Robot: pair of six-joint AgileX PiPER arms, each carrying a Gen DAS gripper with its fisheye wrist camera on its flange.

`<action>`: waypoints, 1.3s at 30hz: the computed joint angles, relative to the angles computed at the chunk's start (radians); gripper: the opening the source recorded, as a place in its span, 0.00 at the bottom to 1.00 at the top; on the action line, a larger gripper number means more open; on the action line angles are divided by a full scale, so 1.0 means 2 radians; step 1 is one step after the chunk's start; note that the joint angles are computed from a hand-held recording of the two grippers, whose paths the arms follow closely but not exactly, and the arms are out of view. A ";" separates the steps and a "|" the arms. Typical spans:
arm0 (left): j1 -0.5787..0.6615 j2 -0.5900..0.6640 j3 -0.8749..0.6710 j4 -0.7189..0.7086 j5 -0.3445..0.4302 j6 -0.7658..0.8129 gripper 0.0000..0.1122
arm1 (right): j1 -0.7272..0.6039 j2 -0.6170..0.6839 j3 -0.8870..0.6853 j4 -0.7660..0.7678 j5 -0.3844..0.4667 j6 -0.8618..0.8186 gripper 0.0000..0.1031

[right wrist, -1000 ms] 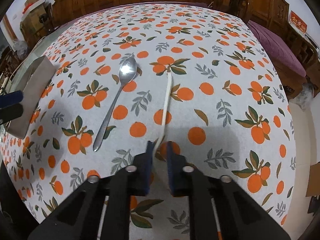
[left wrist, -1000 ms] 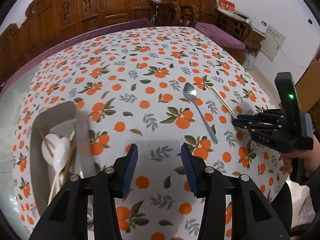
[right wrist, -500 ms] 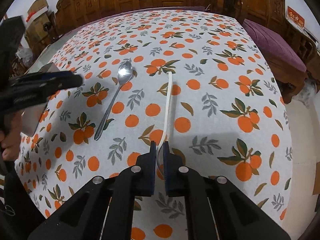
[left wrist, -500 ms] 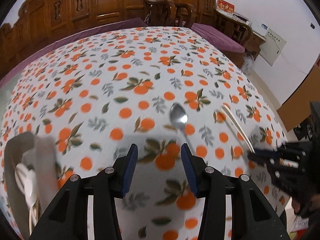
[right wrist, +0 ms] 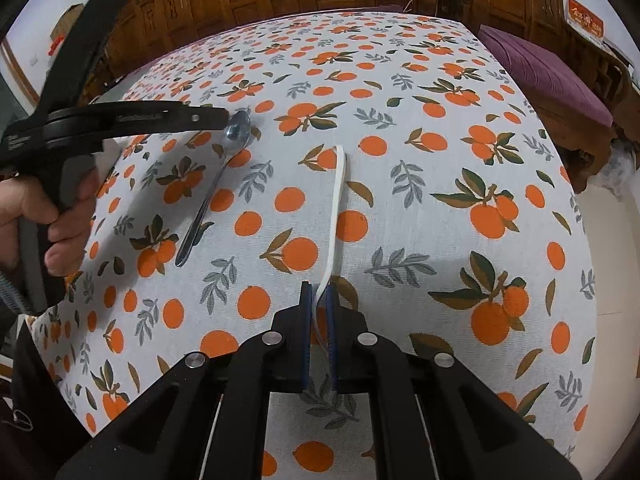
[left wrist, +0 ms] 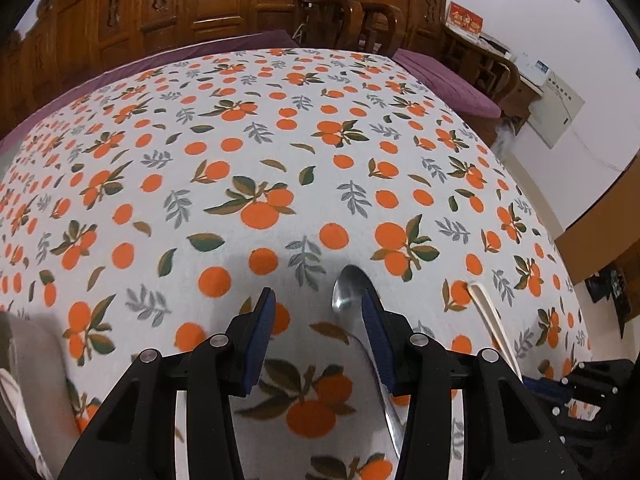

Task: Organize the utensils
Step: 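Grasp the steel spoon with the left gripper while the right gripper holds the white utensil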

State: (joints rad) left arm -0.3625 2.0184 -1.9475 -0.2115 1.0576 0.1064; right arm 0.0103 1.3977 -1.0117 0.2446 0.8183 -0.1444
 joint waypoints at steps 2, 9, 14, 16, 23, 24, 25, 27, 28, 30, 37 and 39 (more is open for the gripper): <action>-0.001 0.008 -0.009 -0.001 0.002 0.000 0.38 | -0.001 -0.001 0.002 0.005 -0.001 -0.006 0.08; -0.009 0.037 -0.047 -0.003 0.019 -0.003 0.38 | -0.008 -0.002 0.006 0.020 -0.003 -0.022 0.08; -0.017 0.049 -0.058 -0.001 0.023 -0.001 0.37 | -0.009 -0.002 0.006 0.022 -0.004 -0.024 0.09; -0.019 0.048 -0.055 0.001 0.021 0.003 0.36 | -0.009 -0.002 0.007 0.022 -0.003 -0.024 0.09; -0.020 0.039 -0.045 -0.002 0.023 0.011 0.23 | -0.010 -0.003 0.007 0.023 -0.003 -0.026 0.09; -0.021 0.035 -0.039 -0.001 0.020 0.012 0.22 | -0.010 -0.003 0.007 0.022 -0.004 -0.025 0.09; -0.021 0.029 -0.032 -0.001 0.016 0.013 0.22 | -0.010 -0.003 0.008 0.023 -0.004 -0.025 0.09; -0.021 0.018 -0.019 0.000 0.011 0.013 0.22 | -0.008 -0.003 0.007 0.021 -0.005 -0.022 0.09; -0.021 0.012 -0.012 0.002 0.009 0.011 0.22 | -0.009 -0.003 0.007 0.021 -0.005 -0.022 0.09; -0.020 0.005 -0.001 0.002 0.008 0.013 0.22 | -0.006 -0.002 0.006 0.019 -0.006 -0.018 0.09; -0.010 -0.002 0.018 -0.008 0.014 0.029 0.23 | -0.005 0.000 0.005 0.017 -0.004 -0.017 0.09; -0.003 -0.009 0.026 -0.023 0.015 0.040 0.29 | -0.006 -0.001 0.006 0.017 -0.004 -0.019 0.09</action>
State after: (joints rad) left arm -0.3684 1.9996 -1.8950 -0.2573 1.0879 0.1858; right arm -0.0010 1.3948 -1.0005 0.2784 0.8104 -0.1815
